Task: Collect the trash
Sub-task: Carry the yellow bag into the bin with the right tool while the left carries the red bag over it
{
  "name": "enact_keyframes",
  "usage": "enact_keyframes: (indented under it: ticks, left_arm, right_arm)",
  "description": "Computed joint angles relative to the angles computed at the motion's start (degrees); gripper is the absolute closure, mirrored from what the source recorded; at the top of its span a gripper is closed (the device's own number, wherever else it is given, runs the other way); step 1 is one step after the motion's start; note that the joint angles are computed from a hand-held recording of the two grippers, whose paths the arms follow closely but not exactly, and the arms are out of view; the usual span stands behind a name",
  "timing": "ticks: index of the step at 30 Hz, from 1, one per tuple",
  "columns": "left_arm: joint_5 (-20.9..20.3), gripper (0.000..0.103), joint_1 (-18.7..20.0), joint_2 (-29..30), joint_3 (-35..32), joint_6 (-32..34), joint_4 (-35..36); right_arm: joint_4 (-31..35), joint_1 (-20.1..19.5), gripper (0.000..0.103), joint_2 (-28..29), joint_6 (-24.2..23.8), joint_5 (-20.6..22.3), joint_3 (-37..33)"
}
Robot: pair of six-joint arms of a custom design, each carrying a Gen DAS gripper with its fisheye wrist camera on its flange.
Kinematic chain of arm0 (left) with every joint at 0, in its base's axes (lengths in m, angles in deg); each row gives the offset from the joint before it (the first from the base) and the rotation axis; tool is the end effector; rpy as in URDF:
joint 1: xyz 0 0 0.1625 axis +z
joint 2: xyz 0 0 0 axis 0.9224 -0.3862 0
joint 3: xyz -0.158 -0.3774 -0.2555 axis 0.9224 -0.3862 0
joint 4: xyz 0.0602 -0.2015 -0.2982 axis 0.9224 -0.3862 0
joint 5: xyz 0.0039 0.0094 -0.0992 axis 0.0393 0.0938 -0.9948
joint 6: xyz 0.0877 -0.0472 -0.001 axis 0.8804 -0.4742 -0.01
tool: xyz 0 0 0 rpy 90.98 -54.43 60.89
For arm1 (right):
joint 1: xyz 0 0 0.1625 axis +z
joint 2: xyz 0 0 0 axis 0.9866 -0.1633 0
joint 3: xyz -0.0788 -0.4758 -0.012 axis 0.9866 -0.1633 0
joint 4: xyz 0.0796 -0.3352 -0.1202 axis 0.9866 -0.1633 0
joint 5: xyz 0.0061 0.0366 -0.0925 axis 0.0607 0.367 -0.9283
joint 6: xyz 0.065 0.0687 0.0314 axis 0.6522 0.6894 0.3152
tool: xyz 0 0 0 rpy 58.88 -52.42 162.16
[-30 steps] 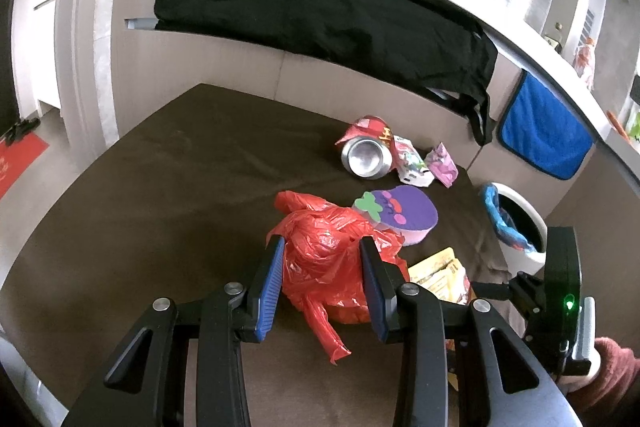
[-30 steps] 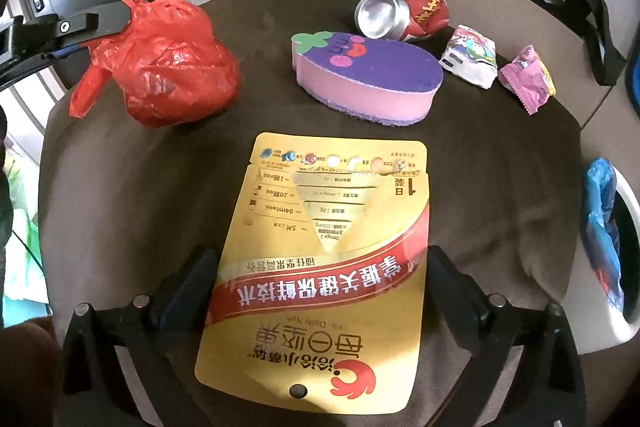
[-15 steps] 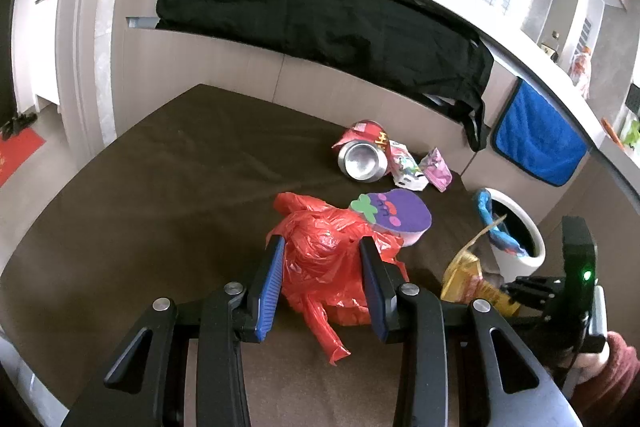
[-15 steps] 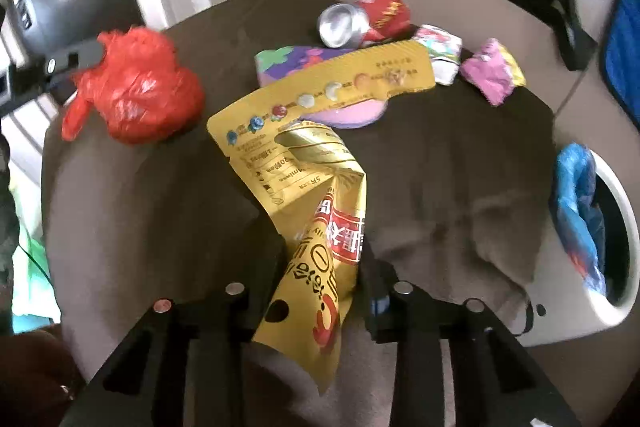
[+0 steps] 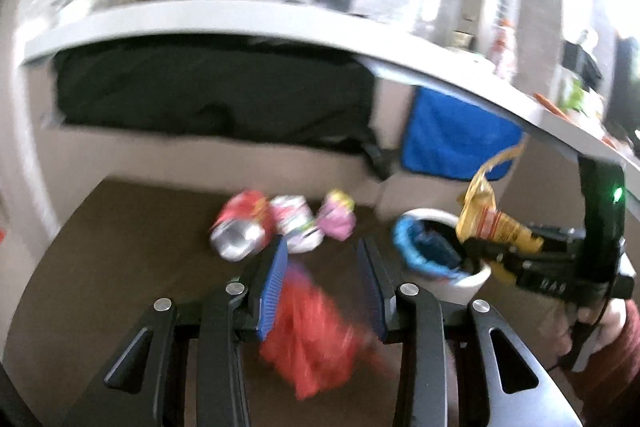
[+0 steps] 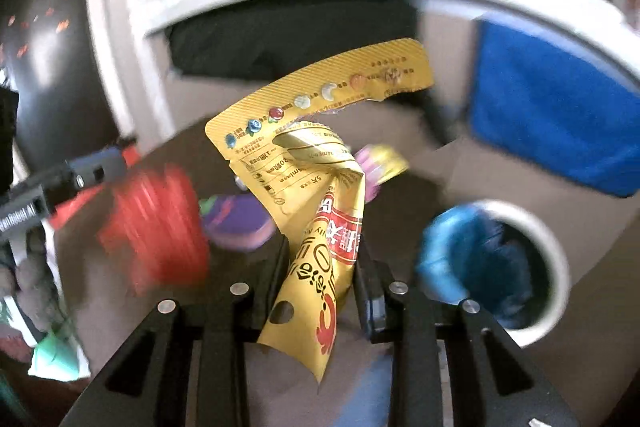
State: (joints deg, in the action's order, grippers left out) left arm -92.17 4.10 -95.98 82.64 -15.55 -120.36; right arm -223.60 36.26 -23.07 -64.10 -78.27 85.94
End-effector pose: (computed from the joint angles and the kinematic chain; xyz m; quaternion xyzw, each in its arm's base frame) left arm -0.0526 -0.5925 0.3261 0.4034 0.8552 -0.3181 0.0691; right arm 0.3276 -0.5110 0.0326 0.1802 -0.8337 0.4029 0.3320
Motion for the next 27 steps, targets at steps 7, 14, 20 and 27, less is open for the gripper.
enact_keyframes:
  ticks: [7, 14, 20, 27]
  left_arm:
    - [3.6, 0.083, -3.4, 5.6, -3.9, -0.3, 2.3]
    - [-1.4, 0.047, 1.5, 4.2, -3.5, -1.7, 11.6]
    - [2.8, 0.036, 1.2, 7.7, -1.4, -1.7, 8.1]
    - [8.9, 0.04, 1.2, 11.3, -3.3, -4.4, 10.0]
  right_arm:
    - [-10.3, -2.7, 0.075, -5.4, 0.2, -0.7, 6.7]
    - [-8.9, -6.5, 0.076, -5.5, 2.3, 2.9, 8.3]
    - [-8.8, -7.8, 0.075, -4.7, 3.5, 4.1, 9.0]
    - [-11.0, -8.9, 0.074, -5.7, 4.8, 3.5, 11.8]
